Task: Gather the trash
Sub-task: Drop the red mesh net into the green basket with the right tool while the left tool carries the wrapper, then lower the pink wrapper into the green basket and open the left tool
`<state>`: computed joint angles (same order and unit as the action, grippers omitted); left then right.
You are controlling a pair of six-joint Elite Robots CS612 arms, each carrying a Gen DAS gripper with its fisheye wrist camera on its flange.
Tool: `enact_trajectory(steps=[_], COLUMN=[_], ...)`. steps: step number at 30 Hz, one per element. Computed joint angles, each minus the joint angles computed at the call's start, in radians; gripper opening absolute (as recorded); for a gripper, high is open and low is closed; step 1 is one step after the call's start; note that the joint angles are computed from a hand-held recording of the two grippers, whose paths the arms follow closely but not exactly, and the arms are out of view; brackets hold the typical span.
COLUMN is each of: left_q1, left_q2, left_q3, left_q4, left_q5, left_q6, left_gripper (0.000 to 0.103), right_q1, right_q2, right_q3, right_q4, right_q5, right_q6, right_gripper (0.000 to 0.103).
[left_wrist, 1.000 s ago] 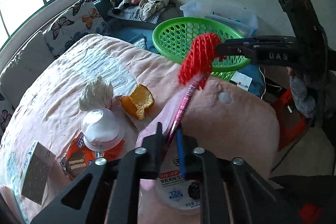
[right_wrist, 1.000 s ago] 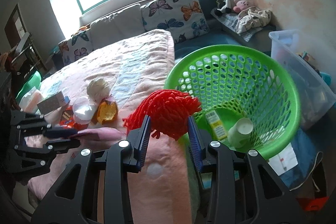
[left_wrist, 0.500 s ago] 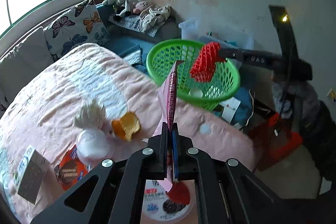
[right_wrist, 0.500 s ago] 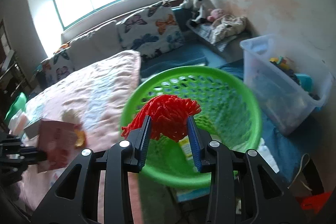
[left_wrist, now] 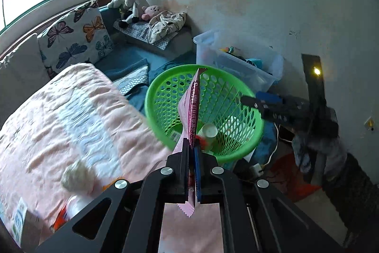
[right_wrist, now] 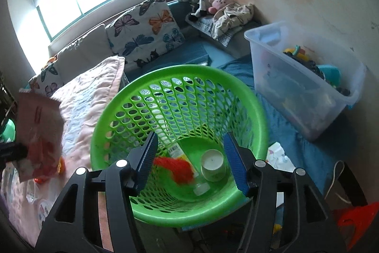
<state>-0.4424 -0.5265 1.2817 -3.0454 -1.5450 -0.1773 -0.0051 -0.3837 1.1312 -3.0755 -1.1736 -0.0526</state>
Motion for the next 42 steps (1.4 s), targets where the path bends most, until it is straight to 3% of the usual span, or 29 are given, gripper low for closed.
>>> enact_trajectory(steps=[5, 16, 23, 35, 42], left_q1=[0.001, -0.003, 0.003, 0.03, 0.033], left_q2=[0.054, 0.143, 0.145, 0.134, 0.126], left_q3=[-0.113, -0.298, -0.292, -0.264, -0.251], left_q4=[0.106, 0.272, 0.263, 0.186, 0.179], left_q5=[-0.033, -0.075, -0.095, -0.216, -0.223], left_q6=[-0.004, -0.003, -0.012, -0.087, -0.097], left_gripper=[0.004, 0.004, 0.005, 0.004, 0.005], right_q1=[-0.013, -0.028, -0.029, -0.027, -0.025], right_q2=[-0.01, -0.02, -0.016, -0.013, -0.014], right_q3=[0.03, 0.068, 0.067, 0.063, 0.064], right_q4=[-0.027, -0.049, -0.048, -0.044, -0.042], right_q5=[0.015, 0.053, 0.055, 0.057, 0.066], right_q6=[0.009, 0.041, 0.051, 0.051, 0.048], right_gripper=[0.065, 0.065, 0.065, 0.065, 0.065])
